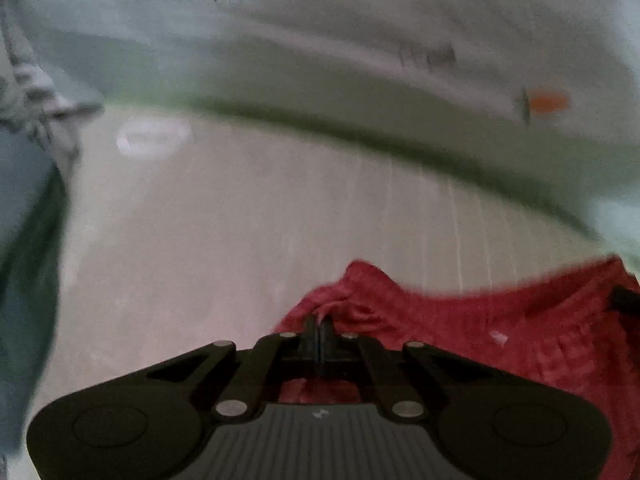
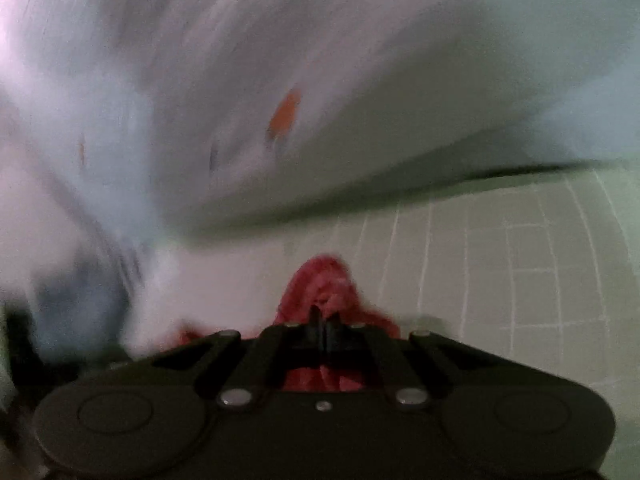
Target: Fold clothes
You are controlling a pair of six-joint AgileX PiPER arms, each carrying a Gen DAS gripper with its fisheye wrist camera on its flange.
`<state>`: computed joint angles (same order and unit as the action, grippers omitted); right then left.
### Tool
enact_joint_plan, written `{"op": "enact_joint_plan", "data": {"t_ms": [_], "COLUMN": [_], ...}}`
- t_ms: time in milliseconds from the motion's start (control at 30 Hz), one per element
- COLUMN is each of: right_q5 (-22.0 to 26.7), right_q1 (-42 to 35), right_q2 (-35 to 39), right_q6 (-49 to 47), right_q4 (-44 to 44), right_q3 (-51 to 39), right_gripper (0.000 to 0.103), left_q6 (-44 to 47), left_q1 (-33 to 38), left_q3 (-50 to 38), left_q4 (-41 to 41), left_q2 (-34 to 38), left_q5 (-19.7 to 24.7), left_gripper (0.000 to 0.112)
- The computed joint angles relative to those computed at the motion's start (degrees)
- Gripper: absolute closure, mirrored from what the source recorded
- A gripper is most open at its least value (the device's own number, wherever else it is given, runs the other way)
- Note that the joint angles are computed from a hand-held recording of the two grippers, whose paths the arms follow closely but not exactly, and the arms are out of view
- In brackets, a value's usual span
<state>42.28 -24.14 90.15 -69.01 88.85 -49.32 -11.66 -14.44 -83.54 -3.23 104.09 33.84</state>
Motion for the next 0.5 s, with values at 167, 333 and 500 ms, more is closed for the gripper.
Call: {"op": "enact_joint_plan", "data": {"t_ms": [167,333,500], "right_q5": [-22.5,-22.8,-16.1], "right_q1": [6.9,6.6,-2.3], "right_q2": [-3.3,-11.8,-21.7], "right_q6": [4.0,22.3,27.5], "right_q4": [-5.7,-34.2,-44.2], "right_q3": [-1.3,3.1,14.2], "right_gripper": [0.051,0.043,0.041], "left_q6": [-18.3,-17.6,-19.6], "left_q1": [0.4,-0.9,-1.6], "left_q3": [-1.2,5.1,18.7], "left_q4": [7.3,10.1,11.9], "left_q2": [-0.3,-6.9,-17.5], "left_q5": [-6.2,-2.1,4.7], "left_gripper": [0.076,0.054,0.052]}}
